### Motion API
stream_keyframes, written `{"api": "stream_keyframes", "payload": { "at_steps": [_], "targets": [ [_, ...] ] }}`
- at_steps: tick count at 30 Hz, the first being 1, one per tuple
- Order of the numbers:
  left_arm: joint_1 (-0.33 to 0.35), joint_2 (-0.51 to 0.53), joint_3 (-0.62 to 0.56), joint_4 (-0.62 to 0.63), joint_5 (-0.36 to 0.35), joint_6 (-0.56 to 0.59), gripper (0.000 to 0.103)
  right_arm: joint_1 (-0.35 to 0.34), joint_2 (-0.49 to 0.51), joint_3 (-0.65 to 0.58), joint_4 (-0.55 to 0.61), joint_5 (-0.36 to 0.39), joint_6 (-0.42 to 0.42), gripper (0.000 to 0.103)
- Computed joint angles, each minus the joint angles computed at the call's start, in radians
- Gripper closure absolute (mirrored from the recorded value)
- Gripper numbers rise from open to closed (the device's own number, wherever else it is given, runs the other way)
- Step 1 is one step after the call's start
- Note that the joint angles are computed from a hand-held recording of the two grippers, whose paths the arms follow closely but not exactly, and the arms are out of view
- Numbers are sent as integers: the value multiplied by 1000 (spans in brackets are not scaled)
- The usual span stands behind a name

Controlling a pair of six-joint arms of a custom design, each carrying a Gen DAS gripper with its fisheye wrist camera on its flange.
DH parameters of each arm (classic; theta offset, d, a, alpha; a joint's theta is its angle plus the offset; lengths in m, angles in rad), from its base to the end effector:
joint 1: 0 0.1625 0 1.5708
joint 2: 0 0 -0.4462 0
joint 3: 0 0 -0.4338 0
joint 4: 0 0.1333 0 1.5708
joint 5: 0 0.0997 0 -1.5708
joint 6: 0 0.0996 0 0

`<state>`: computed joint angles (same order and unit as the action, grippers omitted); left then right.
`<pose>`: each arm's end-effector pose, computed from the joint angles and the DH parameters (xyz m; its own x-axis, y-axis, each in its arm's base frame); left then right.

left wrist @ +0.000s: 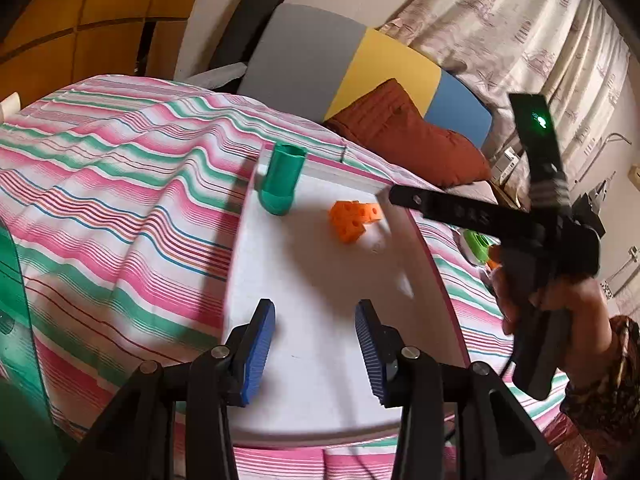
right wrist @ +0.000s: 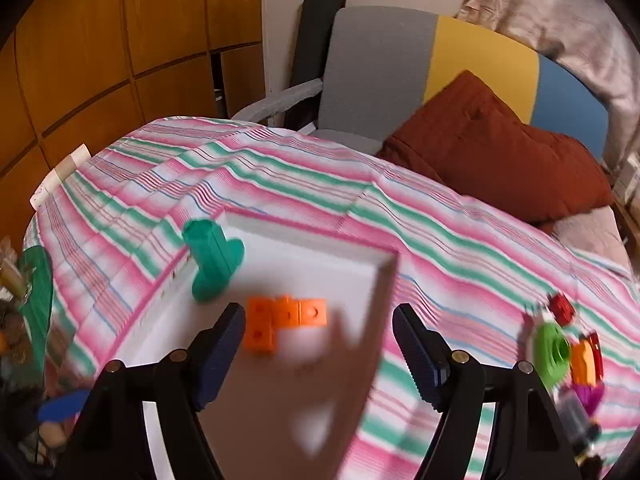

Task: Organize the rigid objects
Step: 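Reach the right gripper to the brown spiky toy and grasp it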

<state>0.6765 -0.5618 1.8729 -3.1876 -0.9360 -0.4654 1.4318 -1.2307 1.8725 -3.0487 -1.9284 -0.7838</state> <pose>-0.3538 -0.5308 -0.0655 -0.9086 0.1933 -0.3703 0.3758 0.7652 -0.5227 0.0099 -0.6399 0.3349 -0.6971 -0.1946 0.6900 -0.5637 0.7434 -0.3599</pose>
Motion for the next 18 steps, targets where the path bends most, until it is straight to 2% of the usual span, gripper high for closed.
{"api": "stream_keyframes", "payload": {
  "at_steps": [8,12,18],
  "targets": [
    [-29,23,-14,13,-32,46,61,-76,-116,92,2,14,18,24],
    [-47,38,-24,23,-46,67,61,-110,-154,132,-36,14,23,24],
    [-75,60,-41,42,-67,110,61,-157,-210,204,-82,3,-39,24]
  ]
}}
